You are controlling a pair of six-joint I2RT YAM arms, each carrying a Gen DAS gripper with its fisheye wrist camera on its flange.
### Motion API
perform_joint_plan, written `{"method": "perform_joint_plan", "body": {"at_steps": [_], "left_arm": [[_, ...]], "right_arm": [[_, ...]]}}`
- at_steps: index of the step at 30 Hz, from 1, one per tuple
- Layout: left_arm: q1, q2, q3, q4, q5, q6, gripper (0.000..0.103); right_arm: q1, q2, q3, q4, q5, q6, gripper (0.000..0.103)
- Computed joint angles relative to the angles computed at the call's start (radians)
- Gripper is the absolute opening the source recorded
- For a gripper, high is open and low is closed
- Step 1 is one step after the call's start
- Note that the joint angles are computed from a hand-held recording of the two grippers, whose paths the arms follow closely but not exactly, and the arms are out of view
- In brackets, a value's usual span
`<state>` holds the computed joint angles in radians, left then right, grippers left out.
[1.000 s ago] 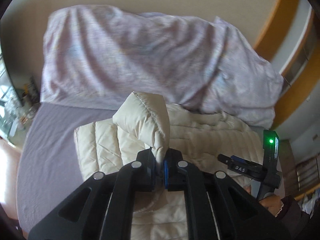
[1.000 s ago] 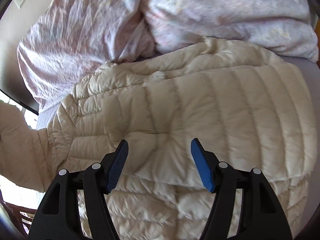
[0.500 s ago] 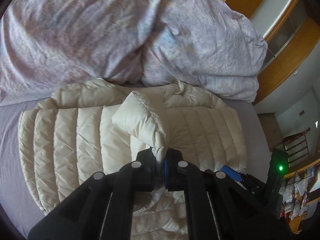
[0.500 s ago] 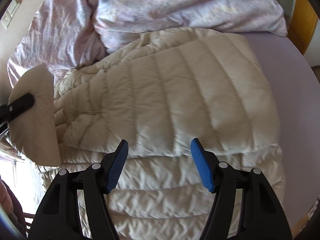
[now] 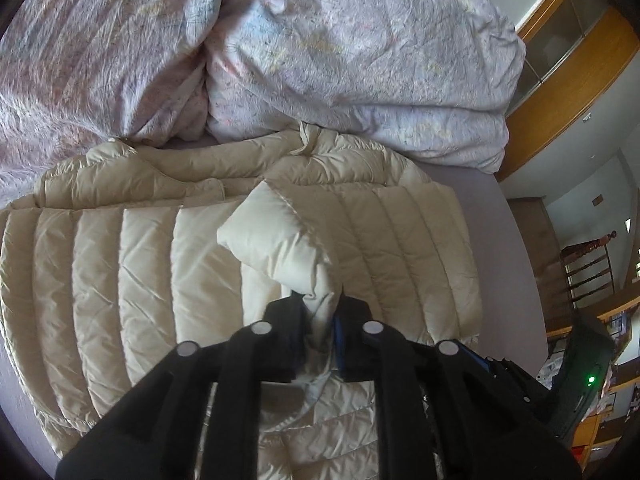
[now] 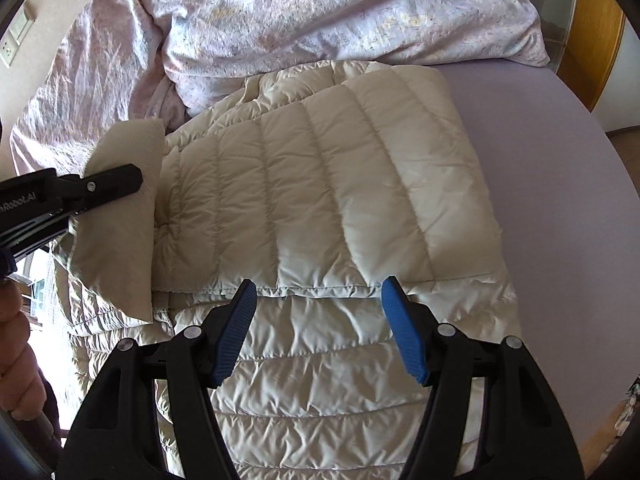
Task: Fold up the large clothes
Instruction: 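Lay the sleeve across the jacket back and open the left tool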
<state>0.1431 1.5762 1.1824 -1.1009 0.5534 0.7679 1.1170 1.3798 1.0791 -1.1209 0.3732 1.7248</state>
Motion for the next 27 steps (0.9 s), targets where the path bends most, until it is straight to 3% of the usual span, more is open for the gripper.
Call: {"method": "perform_joint_plan", "body": {"at_steps": [1,3,9,12,14,20,27], "left_arm": [[-0.002,-0.001,0.0,0.002,-0.001,-0.003,0.023],[0.009,0.001,0.007,0.004,0.003,-0.003,0.046],[0.095,0.061,0.101,-0.069,0.048,0.066,0.07],[0.138,0.086,0.14,-0.077,0.048,0.087,0.071],[0.164,0.096,0.151,-0.052,0.029,0.094,0.071],[0.235,0.162,0.199,-0.001,-0.021,0.114,0.071],[0.288,0.223,0.238,0.03,-0.053,0.135,0.071]], "right_arm": [[-0.001,-0.003,0.0,-0.002,0.002,-0.003,0.067],[-0.007,-0.007,0.002,-0.001,0.007,-0.019,0.067],[-0.052,0.023,0.052,0.033,0.018,-0.126,0.066],[-0.079,0.055,0.093,0.07,0.023,-0.202,0.064],[-0.084,0.074,0.112,0.091,0.025,-0.239,0.055],[-0.124,0.148,0.157,0.179,-0.001,-0.336,0.042],[-0.16,0.204,0.195,0.241,-0.018,-0.384,0.038]]}}
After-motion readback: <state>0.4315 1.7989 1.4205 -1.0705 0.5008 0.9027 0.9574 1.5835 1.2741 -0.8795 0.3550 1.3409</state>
